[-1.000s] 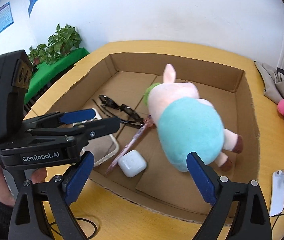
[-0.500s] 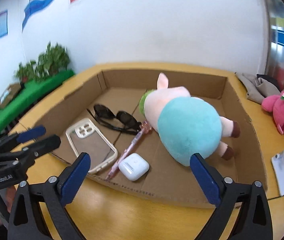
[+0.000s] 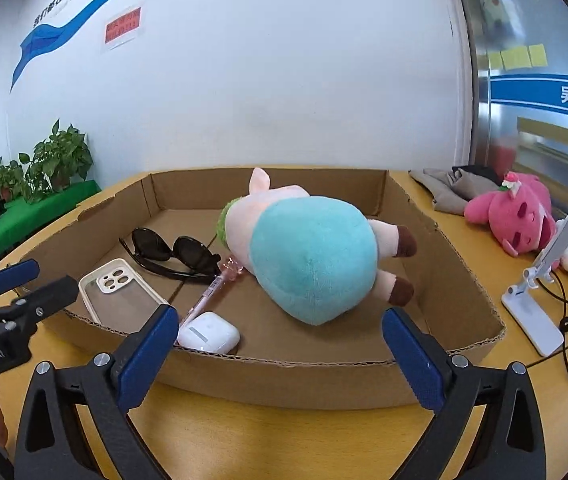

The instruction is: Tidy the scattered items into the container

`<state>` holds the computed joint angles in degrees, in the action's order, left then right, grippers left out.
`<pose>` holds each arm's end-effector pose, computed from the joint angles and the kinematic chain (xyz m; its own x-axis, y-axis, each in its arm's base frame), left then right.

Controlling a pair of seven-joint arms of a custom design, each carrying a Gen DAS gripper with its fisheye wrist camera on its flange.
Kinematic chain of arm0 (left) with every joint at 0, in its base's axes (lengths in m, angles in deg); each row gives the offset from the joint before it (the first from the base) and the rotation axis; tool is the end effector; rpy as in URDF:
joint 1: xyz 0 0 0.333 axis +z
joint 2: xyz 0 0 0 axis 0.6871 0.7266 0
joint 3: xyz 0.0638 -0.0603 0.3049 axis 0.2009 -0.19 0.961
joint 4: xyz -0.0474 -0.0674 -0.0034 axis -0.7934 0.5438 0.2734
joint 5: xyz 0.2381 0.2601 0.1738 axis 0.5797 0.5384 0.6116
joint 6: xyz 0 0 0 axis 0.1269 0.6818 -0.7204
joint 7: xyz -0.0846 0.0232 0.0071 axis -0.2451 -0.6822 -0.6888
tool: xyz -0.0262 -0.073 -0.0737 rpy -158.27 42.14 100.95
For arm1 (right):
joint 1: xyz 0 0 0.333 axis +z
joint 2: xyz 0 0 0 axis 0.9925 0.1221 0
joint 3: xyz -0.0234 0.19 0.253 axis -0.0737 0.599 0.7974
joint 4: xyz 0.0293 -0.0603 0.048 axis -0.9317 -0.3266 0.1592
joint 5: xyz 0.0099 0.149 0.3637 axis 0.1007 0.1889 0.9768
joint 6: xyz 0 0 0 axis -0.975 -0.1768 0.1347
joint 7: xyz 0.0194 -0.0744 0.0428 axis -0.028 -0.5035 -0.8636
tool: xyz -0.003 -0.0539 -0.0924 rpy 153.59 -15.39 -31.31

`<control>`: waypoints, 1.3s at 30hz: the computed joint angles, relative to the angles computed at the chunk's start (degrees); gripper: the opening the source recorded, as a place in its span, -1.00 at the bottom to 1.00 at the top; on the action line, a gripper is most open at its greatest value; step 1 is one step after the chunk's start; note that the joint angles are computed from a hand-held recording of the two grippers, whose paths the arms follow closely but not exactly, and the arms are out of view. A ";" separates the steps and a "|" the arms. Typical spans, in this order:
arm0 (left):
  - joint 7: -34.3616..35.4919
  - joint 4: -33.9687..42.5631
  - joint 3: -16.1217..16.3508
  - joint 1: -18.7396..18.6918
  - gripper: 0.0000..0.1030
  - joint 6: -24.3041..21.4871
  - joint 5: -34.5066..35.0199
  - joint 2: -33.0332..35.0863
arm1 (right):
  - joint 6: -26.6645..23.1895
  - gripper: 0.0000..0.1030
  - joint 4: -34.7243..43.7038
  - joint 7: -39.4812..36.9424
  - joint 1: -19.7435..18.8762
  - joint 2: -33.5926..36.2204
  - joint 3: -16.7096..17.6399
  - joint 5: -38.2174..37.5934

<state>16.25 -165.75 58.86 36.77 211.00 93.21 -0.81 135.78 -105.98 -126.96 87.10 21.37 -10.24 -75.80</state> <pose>0.5720 -0.3075 0.4848 -0.5451 -0.8383 -0.0086 -0.3781 0.2549 -0.8900 0.4790 0.1155 0.4915 -0.3391 -0.9406 -0.0147 -0.4201 0.1654 -0.8923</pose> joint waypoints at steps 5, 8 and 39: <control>-0.92 0.33 1.07 -0.85 0.64 2.36 1.18 1.03 | 0.42 1.00 -0.17 0.08 -0.12 -0.07 -0.24 -0.29; -1.26 0.67 1.93 -1.65 0.67 1.98 1.43 1.06 | 0.41 1.00 -0.04 -0.26 -0.14 0.03 -0.26 -0.12; 0.03 2.62 9.82 -9.61 0.99 0.05 -2.32 1.69 | -3.74 1.00 1.60 -2.18 0.78 1.70 0.24 3.29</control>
<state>16.28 -163.13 68.68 27.17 211.05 90.89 0.87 132.04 -104.38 -129.14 87.88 23.06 -10.00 -72.51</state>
